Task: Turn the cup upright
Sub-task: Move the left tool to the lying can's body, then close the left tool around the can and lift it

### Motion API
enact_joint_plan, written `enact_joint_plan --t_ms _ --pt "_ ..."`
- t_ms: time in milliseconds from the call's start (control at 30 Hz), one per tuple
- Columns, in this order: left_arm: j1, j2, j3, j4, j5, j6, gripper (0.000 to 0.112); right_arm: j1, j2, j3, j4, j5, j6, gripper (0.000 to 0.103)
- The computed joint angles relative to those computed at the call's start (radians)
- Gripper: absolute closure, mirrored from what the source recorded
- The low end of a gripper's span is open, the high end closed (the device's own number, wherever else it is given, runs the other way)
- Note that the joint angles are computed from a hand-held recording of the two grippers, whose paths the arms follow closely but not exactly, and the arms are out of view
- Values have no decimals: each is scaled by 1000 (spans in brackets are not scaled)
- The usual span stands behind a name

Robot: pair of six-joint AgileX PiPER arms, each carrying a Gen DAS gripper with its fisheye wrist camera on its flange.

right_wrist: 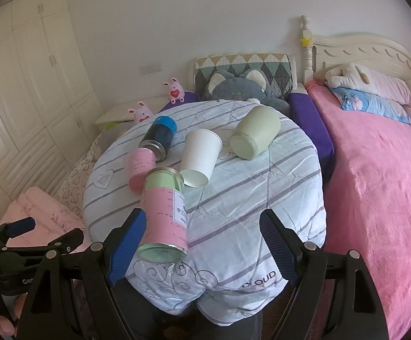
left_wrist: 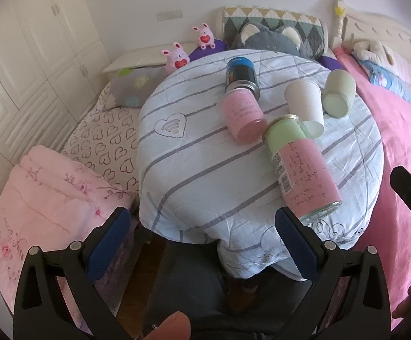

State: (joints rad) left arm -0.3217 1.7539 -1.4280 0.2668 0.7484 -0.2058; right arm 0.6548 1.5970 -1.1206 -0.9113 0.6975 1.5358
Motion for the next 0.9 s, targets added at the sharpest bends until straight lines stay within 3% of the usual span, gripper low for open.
enact_joint_plan --t_ms 367,667,900 --pt "-72 102 -146 -35 99 -37 9 -103 -54 79 12 -106 -41 20" --pt "-91 339 -482 -204 303 -30 9 -268 -48 89 128 -231 -223 20" --pt "-107 531 -760 -210 454 -63 10 -366 6 58 278 -308 -411 20"
